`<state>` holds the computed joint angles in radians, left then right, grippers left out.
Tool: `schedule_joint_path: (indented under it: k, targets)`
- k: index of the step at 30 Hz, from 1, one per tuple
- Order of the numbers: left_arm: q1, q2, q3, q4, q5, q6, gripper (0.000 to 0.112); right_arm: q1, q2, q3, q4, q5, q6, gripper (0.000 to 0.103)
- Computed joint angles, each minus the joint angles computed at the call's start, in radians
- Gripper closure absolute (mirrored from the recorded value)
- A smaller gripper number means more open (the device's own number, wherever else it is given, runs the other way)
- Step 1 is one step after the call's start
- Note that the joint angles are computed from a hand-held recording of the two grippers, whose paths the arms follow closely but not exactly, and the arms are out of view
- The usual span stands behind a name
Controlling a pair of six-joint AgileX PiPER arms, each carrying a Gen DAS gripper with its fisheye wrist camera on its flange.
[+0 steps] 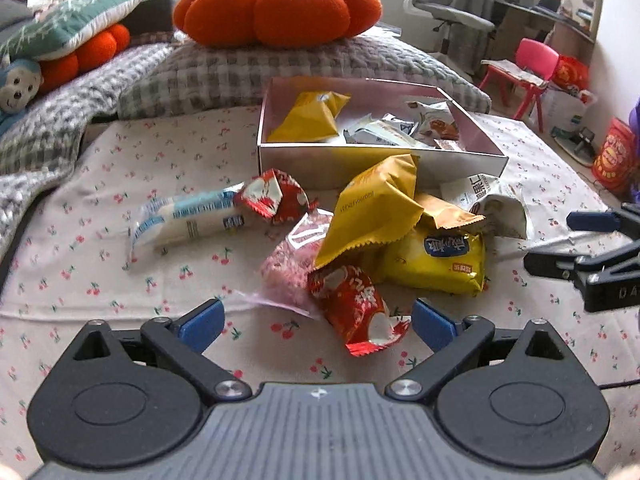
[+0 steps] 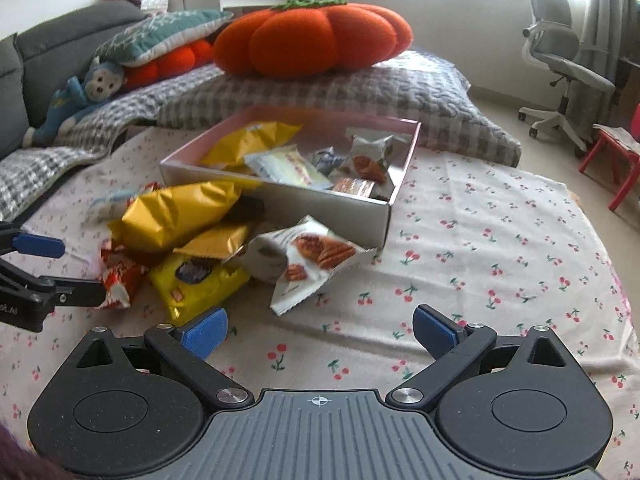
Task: Organize snacks
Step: 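Withdraw both grippers from the box back toward the snack pile, then grasp the red candy wrapper with the left gripper while the right grasps the yellow cracker pack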
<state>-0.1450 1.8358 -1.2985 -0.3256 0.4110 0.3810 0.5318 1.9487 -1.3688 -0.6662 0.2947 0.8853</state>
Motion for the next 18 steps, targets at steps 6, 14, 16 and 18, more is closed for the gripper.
schedule_joint_path:
  k: [6, 14, 16, 18]
  targets:
    - [0.001, 0.035, -0.049, -0.085, 0.052, 0.009, 0.035, 0.008, 0.009, -0.019, 0.106, -0.015, -0.128, 0.003]
    - [0.04, 0.069, -0.084, -0.174, 0.14, 0.017, 0.065, 0.02, 0.043, -0.049, 0.193, -0.021, -0.226, 0.003]
    - [0.041, 0.058, -0.067, -0.162, 0.132, 0.029, 0.07, 0.023, 0.05, -0.058, 0.236, -0.023, -0.283, 0.003]
    - [0.035, 0.047, -0.051, -0.132, 0.116, 0.041, 0.071, 0.03, 0.057, -0.067, 0.233, -0.019, -0.288, 0.003]
